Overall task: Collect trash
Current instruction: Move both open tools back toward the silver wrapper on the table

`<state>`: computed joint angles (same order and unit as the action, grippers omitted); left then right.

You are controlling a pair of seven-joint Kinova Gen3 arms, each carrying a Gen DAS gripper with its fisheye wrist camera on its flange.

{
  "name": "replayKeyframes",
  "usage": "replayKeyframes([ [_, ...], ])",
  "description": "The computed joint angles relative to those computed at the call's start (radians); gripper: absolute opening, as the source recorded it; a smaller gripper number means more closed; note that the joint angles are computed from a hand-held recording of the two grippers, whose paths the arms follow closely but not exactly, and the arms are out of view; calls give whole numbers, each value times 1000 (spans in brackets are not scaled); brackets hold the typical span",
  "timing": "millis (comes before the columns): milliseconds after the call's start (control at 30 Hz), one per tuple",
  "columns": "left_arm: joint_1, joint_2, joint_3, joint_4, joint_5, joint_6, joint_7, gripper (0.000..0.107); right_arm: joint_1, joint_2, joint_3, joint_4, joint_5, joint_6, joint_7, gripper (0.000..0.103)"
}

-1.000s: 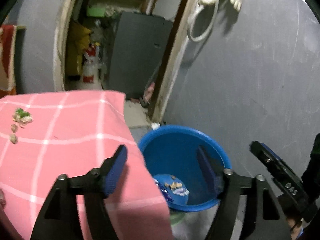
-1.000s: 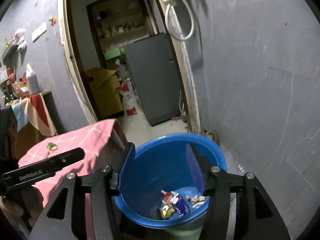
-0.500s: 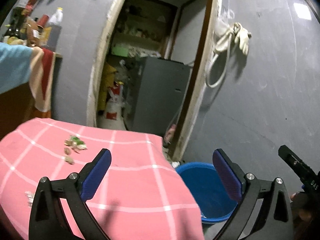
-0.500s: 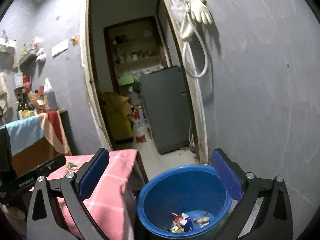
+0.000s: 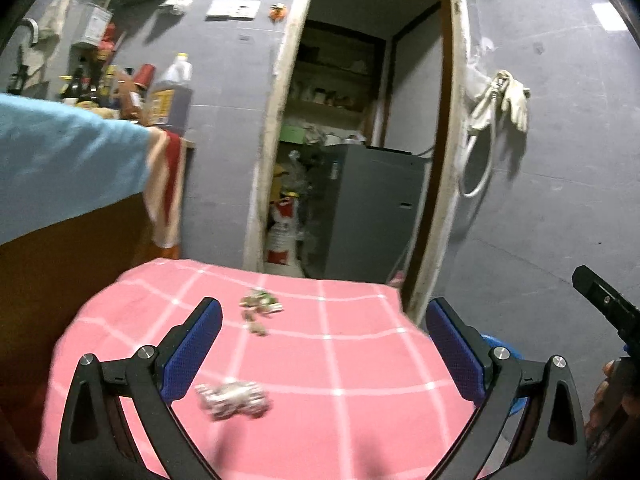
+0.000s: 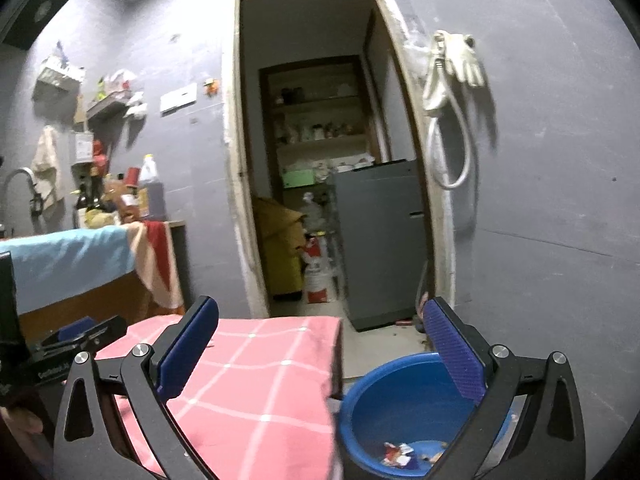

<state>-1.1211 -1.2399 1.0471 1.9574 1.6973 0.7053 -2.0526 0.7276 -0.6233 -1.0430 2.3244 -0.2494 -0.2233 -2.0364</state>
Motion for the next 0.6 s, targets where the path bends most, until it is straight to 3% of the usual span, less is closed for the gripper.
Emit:
replayKeyframes([
  [267, 45, -52, -71, 127, -82, 47, 32, 100, 18, 16, -115, -22, 9, -29, -13, 103],
  [400, 50, -36, -62, 151, -126, 66, 47, 100, 35, 39, -166, -40, 32, -16, -17, 103],
  [533, 41, 34, -41, 160, -134, 94, 43, 100, 62, 62, -213, -62, 59, 7, -22, 103],
  [600, 27, 67, -23, 133, -184, 107, 79, 100, 80, 78, -238, -74, 74, 23, -23, 103],
])
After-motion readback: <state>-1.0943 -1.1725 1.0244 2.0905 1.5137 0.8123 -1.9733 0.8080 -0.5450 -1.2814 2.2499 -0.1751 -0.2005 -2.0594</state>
